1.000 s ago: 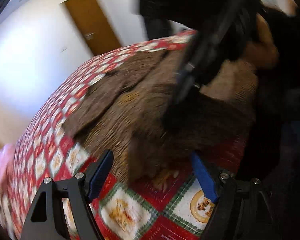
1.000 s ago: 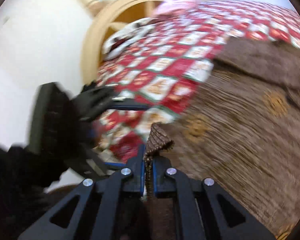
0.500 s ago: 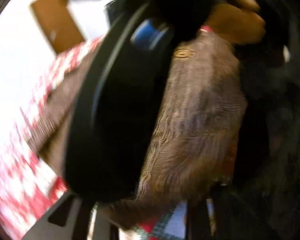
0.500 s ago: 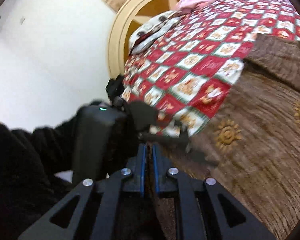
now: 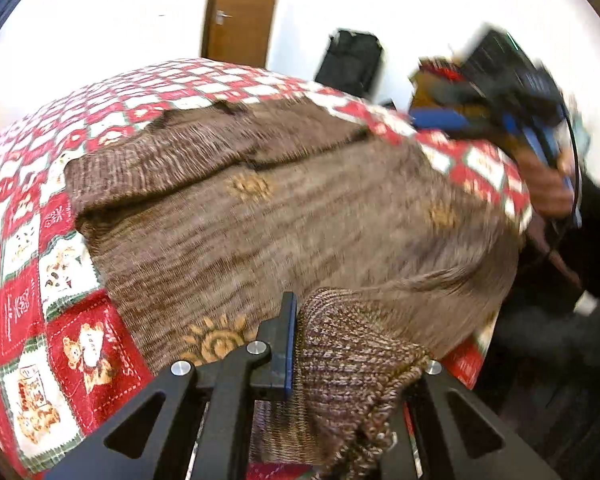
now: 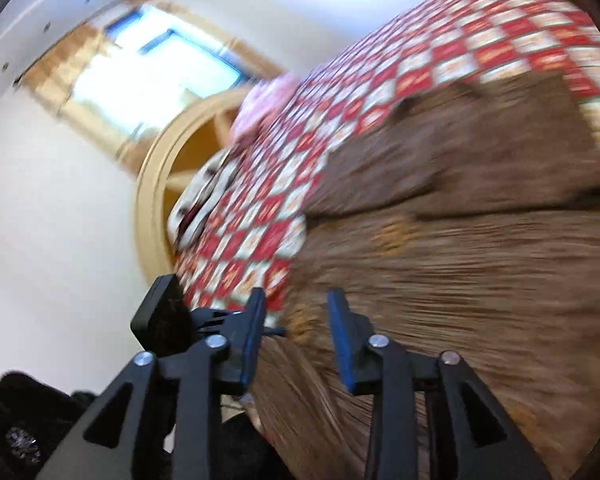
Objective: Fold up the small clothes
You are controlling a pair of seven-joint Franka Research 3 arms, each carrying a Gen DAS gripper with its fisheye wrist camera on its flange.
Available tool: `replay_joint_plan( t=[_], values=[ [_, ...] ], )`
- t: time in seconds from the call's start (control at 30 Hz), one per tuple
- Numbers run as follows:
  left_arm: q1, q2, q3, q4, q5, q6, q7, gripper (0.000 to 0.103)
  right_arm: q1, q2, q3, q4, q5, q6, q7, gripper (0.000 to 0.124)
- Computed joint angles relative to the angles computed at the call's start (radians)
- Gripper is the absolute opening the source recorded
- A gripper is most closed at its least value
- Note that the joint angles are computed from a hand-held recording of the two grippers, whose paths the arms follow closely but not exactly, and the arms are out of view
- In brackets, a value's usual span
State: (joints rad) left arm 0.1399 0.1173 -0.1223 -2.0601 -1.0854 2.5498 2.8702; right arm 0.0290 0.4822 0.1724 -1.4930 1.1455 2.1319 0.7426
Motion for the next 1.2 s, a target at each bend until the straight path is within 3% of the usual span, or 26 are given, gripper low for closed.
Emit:
replay_joint_plan(
  t=[0.17, 0.3, 0.37, 0.57, 0.7, 0.8, 0.87, 0.93, 0.97, 1.07, 1.2],
  values=[
    [0.002, 0.040, -0.004, 0.060, 0.012, 0.004, -0.085, 0.006, -0.007, -0.210, -0.093, -0.242, -0.055, 0.206, 0.043, 0.050],
    [0.010, 0.057, -0.020, 0.090, 0.013, 0.015, -0.148, 0.006, 0.009, -0.302, -0.145, -0.363, -0.192, 0.295, 0.124, 0.050],
    [0.013, 0.067, -0.028, 0.098, 0.003, 0.031, -0.149, 0.006, 0.019, -0.335, -0.162, -0.407, -0.296, 0.284, 0.176, 0.050],
    [0.015, 0.035, -0.037, 0.067, -0.057, 0.062, -0.110, 0.006, 0.051, -0.405, -0.166, -0.523, -0.437, 0.261, 0.177, 0.050],
    [0.002, 0.022, -0.029, 0.052, -0.045, 0.080, -0.109, 0.006, 0.083, -0.393, -0.162, -0.538, -0.565, 0.251, 0.248, 0.050],
    [-0.008, 0.013, -0.029, 0.037, -0.041, 0.103, -0.090, 0.006, 0.080, -0.372, -0.160, -0.516, -0.544, 0.173, 0.221, 0.050],
    [-0.012, 0.008, -0.028, 0.030, -0.049, 0.112, -0.076, 0.006, 0.087, -0.376, -0.158, -0.527, -0.584, 0.198, 0.179, 0.050],
    [-0.016, 0.008, -0.026, 0.025, -0.050, 0.125, -0.072, 0.006, 0.086, -0.368, -0.160, -0.505, -0.593, 0.163, 0.174, 0.033],
    [-0.016, 0.008, -0.025, 0.024, -0.053, 0.128, -0.070, 0.006, 0.085, -0.365, -0.161, -0.497, -0.594, 0.139, 0.173, 0.008],
    [-0.013, 0.009, -0.023, 0.030, -0.075, 0.134, -0.061, 0.006, 0.079, -0.351, -0.160, -0.472, -0.585, 0.081, 0.152, 0.010],
    [-0.014, 0.016, -0.017, 0.066, -0.029, 0.131, -0.073, 0.006, 0.027, -0.275, -0.155, -0.320, -0.364, -0.091, 0.104, 0.009]
  ],
)
